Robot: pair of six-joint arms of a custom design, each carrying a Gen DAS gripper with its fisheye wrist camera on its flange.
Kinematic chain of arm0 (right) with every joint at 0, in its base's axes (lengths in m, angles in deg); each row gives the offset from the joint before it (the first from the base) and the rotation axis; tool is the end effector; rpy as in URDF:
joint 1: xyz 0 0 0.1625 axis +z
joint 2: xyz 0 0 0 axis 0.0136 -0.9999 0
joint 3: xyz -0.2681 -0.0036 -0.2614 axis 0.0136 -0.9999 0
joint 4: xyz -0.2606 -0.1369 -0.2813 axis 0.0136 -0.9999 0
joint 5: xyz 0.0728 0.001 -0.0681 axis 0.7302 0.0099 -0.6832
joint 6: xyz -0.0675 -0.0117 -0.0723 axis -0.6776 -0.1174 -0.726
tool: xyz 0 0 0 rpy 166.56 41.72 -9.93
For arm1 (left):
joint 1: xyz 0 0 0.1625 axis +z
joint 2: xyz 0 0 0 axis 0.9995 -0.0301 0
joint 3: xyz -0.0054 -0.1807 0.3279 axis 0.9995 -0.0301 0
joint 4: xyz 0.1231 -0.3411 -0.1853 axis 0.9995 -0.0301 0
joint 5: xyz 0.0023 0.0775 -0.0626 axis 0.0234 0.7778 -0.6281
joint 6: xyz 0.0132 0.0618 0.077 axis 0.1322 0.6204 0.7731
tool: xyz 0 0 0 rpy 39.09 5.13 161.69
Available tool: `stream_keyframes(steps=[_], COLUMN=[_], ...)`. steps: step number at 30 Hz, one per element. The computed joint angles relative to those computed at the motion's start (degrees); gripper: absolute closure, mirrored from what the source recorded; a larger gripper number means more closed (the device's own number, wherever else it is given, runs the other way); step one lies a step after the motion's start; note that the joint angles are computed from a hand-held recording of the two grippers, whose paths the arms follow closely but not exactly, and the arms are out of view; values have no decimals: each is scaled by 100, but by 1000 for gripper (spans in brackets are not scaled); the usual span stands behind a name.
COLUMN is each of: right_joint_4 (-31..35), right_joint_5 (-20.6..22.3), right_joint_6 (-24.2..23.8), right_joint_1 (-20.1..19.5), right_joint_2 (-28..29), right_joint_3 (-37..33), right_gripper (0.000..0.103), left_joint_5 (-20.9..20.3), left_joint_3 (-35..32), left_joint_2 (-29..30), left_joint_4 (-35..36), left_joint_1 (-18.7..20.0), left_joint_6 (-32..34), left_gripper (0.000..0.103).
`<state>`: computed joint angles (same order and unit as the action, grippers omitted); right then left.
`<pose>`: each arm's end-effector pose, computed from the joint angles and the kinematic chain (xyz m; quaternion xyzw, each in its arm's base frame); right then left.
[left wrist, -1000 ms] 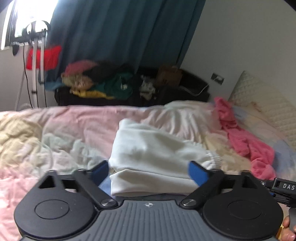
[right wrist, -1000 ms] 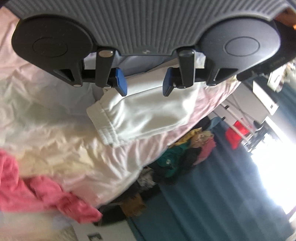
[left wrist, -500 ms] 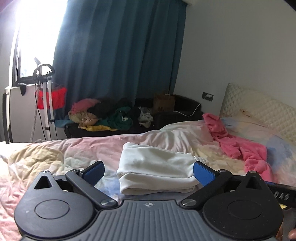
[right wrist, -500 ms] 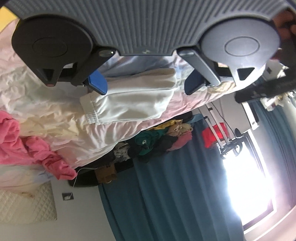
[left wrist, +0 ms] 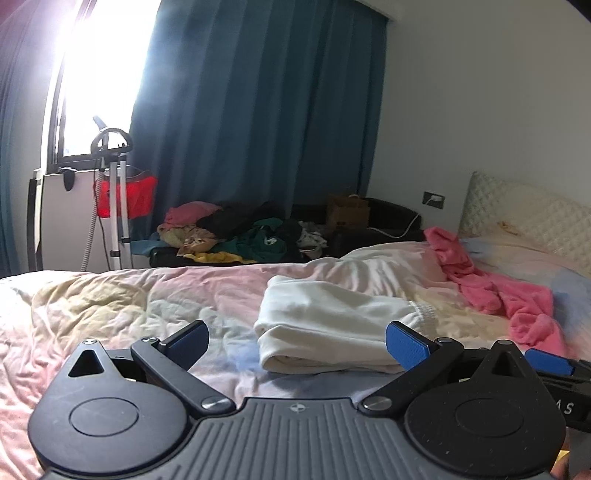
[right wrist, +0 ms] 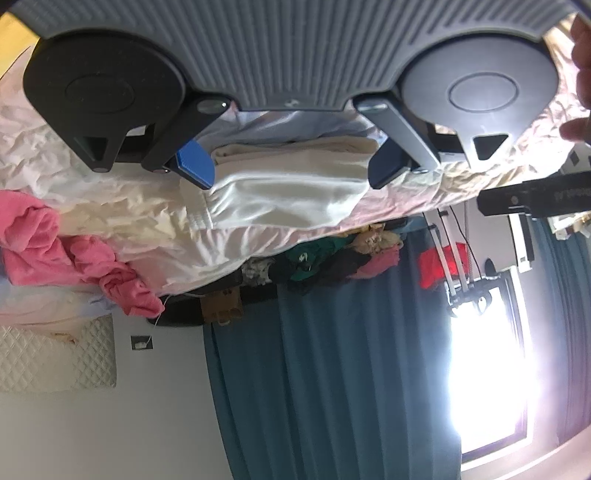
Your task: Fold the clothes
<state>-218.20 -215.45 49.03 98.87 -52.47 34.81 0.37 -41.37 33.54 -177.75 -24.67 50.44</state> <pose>0.1942 -0.7420 0.1375 -0.0312 -0.6640 0.6492 0.3698 -0.2395 -0.8095 0.1976 0.4474 0.8086 -0.3732 0.0816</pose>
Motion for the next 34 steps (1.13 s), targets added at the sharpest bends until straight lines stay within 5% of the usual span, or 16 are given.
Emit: stream_keyframes(steps=[13, 22, 34], right_joint_4=[1238, 1054, 1125], right_joint_5=[-85, -90, -152], right_joint_6=[-462, -157, -78], right_joint_1=[-119, -147, -156], right_joint_2=[1664, 1308, 1310], right_joint_3=[-3035, -2368, -2384], right_gripper=[11, 12, 12], left_joint_5=[39, 64, 55], left_joint_3=[-932, -1103, -811], left_joint_2=[576, 671, 547], left_joint_4=[268, 388, 273], left_joint_1=[210, 270, 253], left_joint_6=[88, 86, 124], left_gripper=[0, 0, 0])
